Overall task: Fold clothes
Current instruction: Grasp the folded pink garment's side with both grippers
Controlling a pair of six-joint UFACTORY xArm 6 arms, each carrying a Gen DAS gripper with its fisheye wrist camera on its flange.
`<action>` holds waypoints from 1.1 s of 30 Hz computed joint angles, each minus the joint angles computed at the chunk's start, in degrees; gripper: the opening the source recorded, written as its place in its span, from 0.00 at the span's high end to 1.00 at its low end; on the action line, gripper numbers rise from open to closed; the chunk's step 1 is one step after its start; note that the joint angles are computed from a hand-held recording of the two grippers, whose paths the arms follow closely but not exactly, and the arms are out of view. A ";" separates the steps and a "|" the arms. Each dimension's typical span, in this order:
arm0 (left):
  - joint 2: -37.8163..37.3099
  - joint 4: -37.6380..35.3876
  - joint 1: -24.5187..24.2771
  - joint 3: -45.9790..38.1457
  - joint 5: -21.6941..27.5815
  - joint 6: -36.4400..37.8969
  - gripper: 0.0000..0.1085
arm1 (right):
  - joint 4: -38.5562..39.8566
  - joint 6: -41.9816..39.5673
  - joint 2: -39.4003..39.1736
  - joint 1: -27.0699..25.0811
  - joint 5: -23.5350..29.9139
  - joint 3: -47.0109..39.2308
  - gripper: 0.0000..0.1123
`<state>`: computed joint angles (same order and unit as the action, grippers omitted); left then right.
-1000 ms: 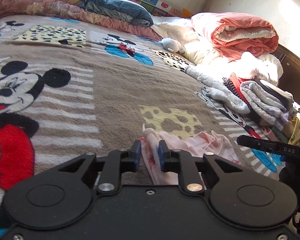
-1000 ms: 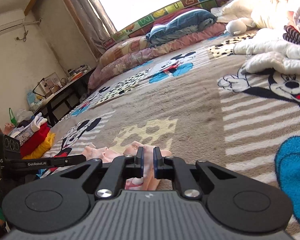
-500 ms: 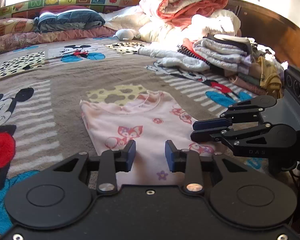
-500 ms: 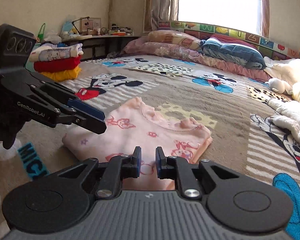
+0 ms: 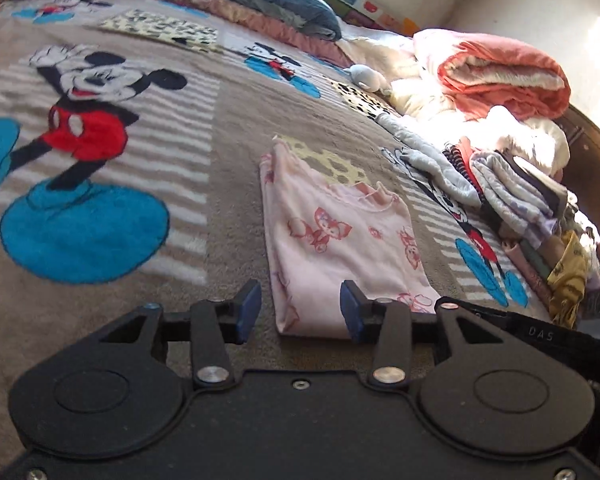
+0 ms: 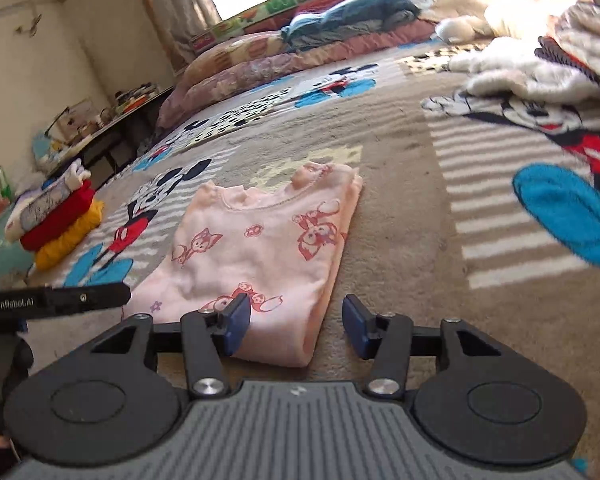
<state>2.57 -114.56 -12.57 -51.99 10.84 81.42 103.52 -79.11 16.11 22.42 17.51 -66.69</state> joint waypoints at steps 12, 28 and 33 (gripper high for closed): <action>2.35 -15.53 0.33 -0.16 5.28 -4.86 0.91 | 19.30 3.54 3.32 -1.89 8.85 0.50 0.78; -16.11 -13.82 -5.77 18.36 0.02 -18.93 0.90 | 15.22 14.01 -12.14 -4.50 17.20 21.58 0.80; -17.51 -14.68 -3.92 18.73 0.24 -13.67 0.71 | 17.83 7.20 -14.69 -4.16 13.58 21.97 0.63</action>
<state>-14.94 -129.24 -16.50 -33.26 11.08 67.75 121.35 -71.91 1.42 18.26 31.09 -44.72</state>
